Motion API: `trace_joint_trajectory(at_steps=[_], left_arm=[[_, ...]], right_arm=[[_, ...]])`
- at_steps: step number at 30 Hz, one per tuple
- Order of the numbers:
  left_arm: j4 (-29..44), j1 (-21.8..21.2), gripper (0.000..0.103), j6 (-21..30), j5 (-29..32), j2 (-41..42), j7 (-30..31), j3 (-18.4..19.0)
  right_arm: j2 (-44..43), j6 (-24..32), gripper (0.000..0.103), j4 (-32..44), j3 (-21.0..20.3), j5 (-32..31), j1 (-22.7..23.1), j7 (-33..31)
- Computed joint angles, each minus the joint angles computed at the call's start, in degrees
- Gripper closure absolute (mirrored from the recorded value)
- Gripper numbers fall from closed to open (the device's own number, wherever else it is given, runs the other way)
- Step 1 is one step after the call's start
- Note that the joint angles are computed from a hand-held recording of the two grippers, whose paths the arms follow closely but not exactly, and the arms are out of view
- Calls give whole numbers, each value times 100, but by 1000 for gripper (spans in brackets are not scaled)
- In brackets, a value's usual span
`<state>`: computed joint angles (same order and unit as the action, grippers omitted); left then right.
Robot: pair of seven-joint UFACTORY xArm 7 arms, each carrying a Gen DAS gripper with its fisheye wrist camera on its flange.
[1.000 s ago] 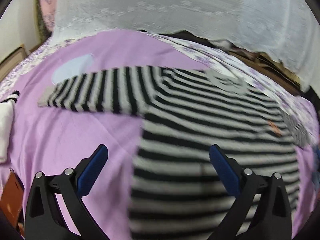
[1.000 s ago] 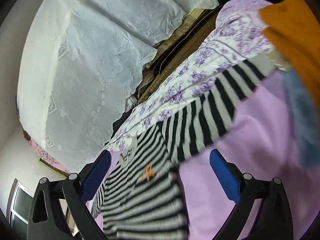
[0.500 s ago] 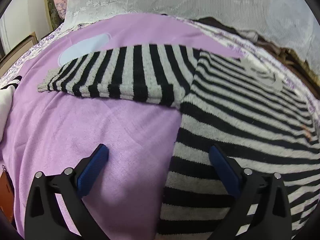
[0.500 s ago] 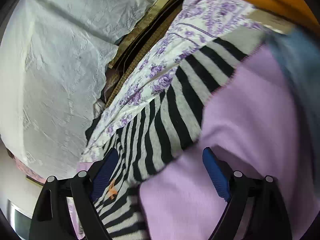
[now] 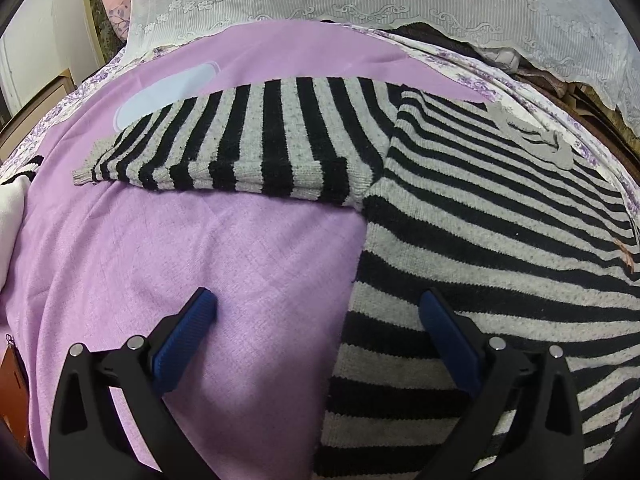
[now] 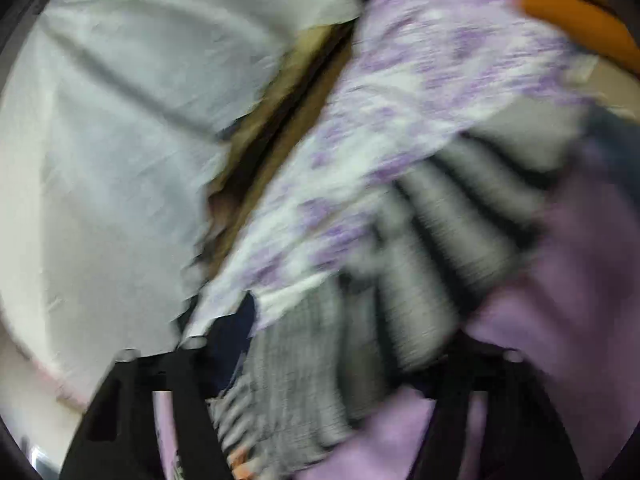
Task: Fold small clothes
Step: 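Grasp a striped sleeve with the right tool and fold it across the sweater body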
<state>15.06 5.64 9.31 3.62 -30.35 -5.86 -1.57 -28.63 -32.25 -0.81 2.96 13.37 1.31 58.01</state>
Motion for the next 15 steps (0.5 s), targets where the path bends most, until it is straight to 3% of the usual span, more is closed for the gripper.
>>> trace_joint_trajectory(at_steps=[2,3,5,8,9,13,14,15], left_arm=[[31,-28,4,16,-22,10,40,50],[54,-28,4,15,-48,-1,49,89],[70,115,4,-96,-52,-43,-27,56],[211,874,4,-426,226,40,-374,-418],[300,941,4,-417,279,129,-387,-422],[715,310,4,4,-184,663,-12,430],[768,335,4,86,-206,759,-61,407],[752,588,4,39,11,794,-267,144]], right_arm=[[168,-287,73,-85,-700,-493,244,216],[173,-285,75,-63,-690,-397,277,98],[73,-117,78,13,-48,-131,-133,-88],[-239,135,89,102,1099,728,-693,-679],[-387,267,89,142,1386,935,-817,-851],[-1111,1034,91,395,2353,1228,-1288,-1276],[-1297,1228,91,464,2552,1183,-1392,-1281],[-1465,1399,91,509,2709,1132,-1461,-1256]])
